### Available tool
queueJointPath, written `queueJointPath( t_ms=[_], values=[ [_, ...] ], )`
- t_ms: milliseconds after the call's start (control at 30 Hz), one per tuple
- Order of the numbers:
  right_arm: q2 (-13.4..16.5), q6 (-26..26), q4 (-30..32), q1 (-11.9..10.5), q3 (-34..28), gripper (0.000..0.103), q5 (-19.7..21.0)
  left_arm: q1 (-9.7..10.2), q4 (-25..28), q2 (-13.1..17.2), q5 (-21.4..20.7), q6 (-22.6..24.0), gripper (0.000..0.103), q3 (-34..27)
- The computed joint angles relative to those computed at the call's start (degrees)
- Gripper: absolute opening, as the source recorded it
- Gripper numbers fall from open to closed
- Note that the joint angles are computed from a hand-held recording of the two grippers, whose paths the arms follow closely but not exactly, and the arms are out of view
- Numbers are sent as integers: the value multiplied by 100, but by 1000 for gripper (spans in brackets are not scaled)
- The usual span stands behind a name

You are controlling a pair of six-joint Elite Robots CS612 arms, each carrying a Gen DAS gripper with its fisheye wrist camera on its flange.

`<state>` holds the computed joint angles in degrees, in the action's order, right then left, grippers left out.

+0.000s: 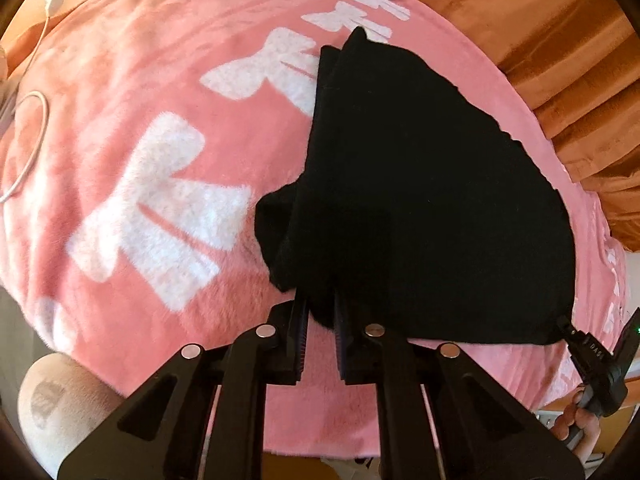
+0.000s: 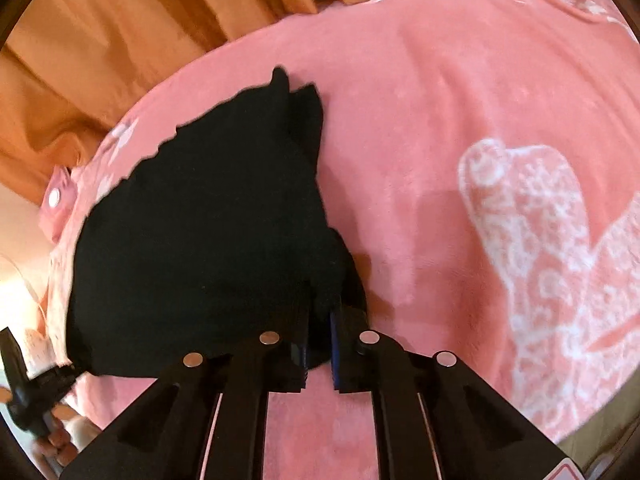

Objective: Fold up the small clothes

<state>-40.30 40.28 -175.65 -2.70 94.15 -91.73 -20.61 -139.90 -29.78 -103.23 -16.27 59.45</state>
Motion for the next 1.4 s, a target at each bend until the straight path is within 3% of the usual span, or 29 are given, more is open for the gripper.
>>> queueJointPath(
  t_ms=[33,100,133,167,233,333,433,500,567,600,633,667,733,900,967,1033,1133,1167,1233,1300,1333,1400],
  values=[
    [-50,45,41,56,11,8,-241,8,-151,-57,13,12,14,93],
    [-149,-42,157,248,-37,17,-1016,8,-415,-135,169,43,30,216],
    [-170,-194,47,296,-59,17,-1146,9,-467,-137,227,10,48,217],
    [-168,-412,-102,345,-137,17,-1037,8,-507,-120,297,-79,58,196],
    [-105,-805,-89,405,-392,17,-641,10,-438,-53,308,-208,62,98],
    [195,-1503,382,561,-1106,17,-183,49,-250,137,12,-551,80,-155],
    [621,-1885,1058,678,-1904,17,130,47,-562,234,67,-706,86,-181],
    [907,-1963,1697,724,-2431,17,197,40,-633,251,84,-738,86,-186],
    [1129,-1995,1828,758,-2683,17,56,33,-638,266,131,-721,76,-220],
    [1146,-1984,1711,773,-2681,17,35,32,-719,268,148,-610,56,-225],
    [1142,-1951,1710,760,-2677,17,69,52,-759,281,-17,-533,20,-251],
    [1137,-1905,1723,740,-2678,17,157,100,-693,329,-421,-547,11,-362],
    [1148,-1895,1692,722,-2688,15,261,104,-788,309,-606,-625,9,-394],
    [1028,-1763,1243,605,-2330,15,709,-75,-1485,28,-1017,-113,8,-262],
    [946,-1392,861,467,-2081,15,1246,-212,-1620,-64,-1170,209,8,-248],
    [776,-887,214,345,-1648,18,1489,-379,-1618,-115,-1297,561,8,-253],
    [349,-473,-776,188,-745,20,1228,-693,-1350,-76,-1400,1105,8,-317],
    [179,-327,-1010,110,-393,22,1098,-847,-1044,4,-1347,1326,8,-401],
    [-40,-170,-1152,-2,63,25,891,-1065,-549,136,-1090,1684,10,-488],
    [-248,-27,-1138,-105,505,26,607,-1172,-259,150,-930,1731,13,-379],
    [-321,102,-1151,-159,673,26,593,-1155,-387,92,-1078,1589,13,-189],
    [-432,335,-1508,-275,998,26,758,-1087,-967,-108,-1338,1550,25,305]
  ],
)
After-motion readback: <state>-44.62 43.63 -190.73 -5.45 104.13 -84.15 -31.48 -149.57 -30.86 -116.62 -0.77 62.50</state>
